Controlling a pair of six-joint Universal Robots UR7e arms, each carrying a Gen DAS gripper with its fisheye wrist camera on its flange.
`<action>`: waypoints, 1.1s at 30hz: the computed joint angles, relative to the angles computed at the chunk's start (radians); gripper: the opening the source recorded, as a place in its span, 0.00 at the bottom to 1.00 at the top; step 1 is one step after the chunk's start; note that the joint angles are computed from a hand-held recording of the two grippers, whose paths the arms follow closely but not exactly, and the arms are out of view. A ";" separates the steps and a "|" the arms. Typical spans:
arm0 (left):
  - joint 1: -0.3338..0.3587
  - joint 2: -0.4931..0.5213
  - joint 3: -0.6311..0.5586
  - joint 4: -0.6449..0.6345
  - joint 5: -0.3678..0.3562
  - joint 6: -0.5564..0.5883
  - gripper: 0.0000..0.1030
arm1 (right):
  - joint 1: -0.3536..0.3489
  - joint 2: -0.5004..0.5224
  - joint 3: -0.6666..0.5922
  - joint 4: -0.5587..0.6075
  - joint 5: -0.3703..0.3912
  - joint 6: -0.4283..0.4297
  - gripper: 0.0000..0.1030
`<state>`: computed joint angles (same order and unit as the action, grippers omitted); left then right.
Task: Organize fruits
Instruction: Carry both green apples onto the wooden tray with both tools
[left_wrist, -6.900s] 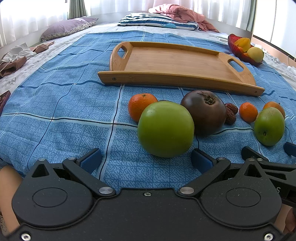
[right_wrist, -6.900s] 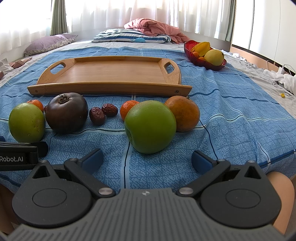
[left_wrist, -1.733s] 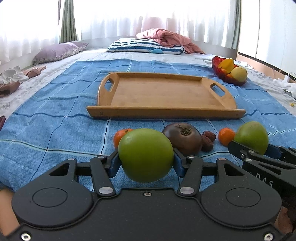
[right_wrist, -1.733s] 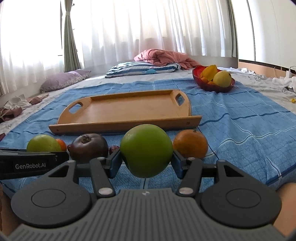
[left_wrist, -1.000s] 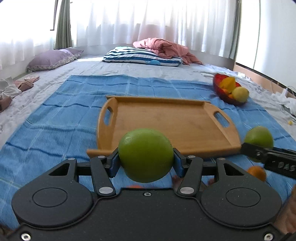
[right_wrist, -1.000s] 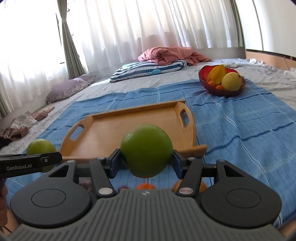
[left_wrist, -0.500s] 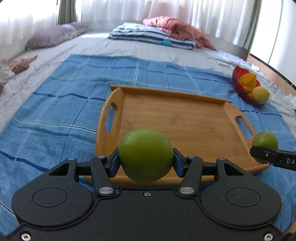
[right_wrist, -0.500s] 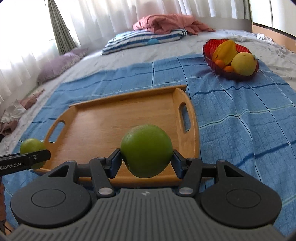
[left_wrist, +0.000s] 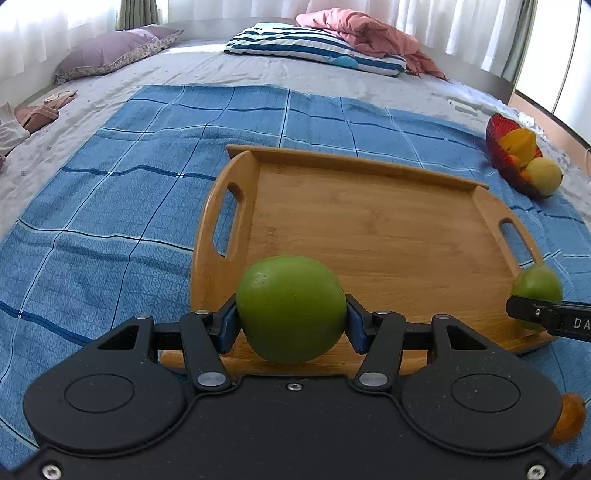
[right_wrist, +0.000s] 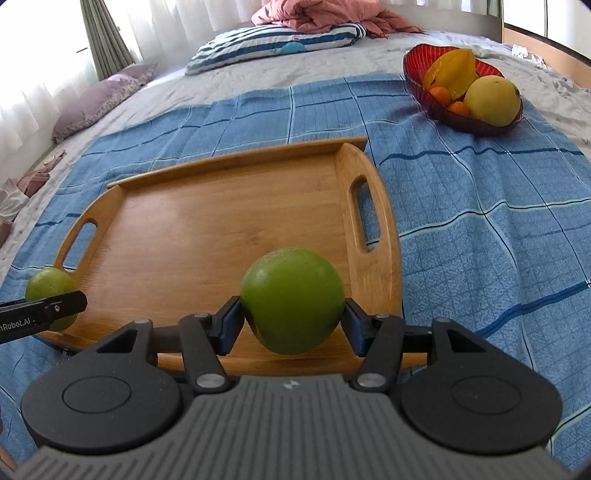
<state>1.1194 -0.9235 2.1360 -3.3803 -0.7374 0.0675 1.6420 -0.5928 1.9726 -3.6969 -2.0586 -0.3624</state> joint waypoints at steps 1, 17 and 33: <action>0.002 0.002 -0.002 0.000 0.000 0.001 0.52 | 0.000 0.002 -0.001 0.000 -0.005 -0.001 0.58; 0.021 0.030 -0.012 -0.026 -0.010 0.016 0.51 | -0.002 0.017 -0.010 -0.007 -0.020 -0.020 0.59; 0.012 0.050 0.009 -0.090 0.011 0.067 0.59 | -0.005 0.013 -0.003 -0.014 -0.009 -0.017 0.68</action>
